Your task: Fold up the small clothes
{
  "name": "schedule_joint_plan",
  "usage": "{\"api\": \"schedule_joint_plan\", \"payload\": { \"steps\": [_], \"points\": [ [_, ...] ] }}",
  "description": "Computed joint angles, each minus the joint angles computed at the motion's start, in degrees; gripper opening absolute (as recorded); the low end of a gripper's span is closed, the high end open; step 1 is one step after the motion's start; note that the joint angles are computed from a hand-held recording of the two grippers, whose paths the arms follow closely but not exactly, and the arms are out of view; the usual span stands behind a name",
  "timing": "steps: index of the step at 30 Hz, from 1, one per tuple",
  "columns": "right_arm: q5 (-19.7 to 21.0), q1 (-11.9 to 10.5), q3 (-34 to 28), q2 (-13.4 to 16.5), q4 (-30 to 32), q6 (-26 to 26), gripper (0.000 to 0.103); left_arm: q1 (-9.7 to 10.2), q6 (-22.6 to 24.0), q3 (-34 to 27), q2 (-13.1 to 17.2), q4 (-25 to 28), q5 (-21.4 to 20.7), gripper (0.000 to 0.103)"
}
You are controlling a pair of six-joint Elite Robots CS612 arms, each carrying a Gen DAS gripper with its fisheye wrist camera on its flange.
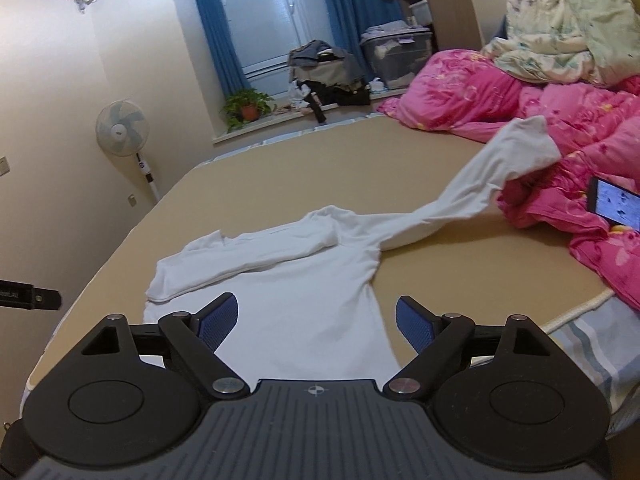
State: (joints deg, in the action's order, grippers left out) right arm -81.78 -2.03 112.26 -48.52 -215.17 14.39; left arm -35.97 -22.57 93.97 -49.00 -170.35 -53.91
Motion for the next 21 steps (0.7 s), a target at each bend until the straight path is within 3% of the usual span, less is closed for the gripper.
{"api": "schedule_joint_plan", "payload": {
  "steps": [5, 11, 13, 16, 21],
  "points": [
    [-1.03, -2.70, -3.05, 2.30, -1.33, 2.72, 0.088, 0.38, -0.26, -4.57, 1.89, 4.03, 1.40, 0.102],
    [-5.12, -8.85, -13.77, 8.46, -3.15, 15.53, 0.088, 1.52, -1.23, -10.64, 4.72, 9.49, 1.56, 0.102],
    [-6.29, -10.79, -18.63, 10.84, 0.13, 20.73, 0.088, 1.74, -2.40, -12.88, 5.80, 12.79, 1.83, 0.102],
    [-4.35, -13.56, -27.00, 14.85, 8.34, 28.64, 0.084, 2.15, -3.47, -16.10, 7.29, 17.65, 1.06, 0.102],
    [-4.15, -14.69, -38.37, 20.94, 18.72, 37.10, 0.084, 2.41, -2.66, -20.31, 9.90, 21.50, 2.49, 0.102]
  ]
}}
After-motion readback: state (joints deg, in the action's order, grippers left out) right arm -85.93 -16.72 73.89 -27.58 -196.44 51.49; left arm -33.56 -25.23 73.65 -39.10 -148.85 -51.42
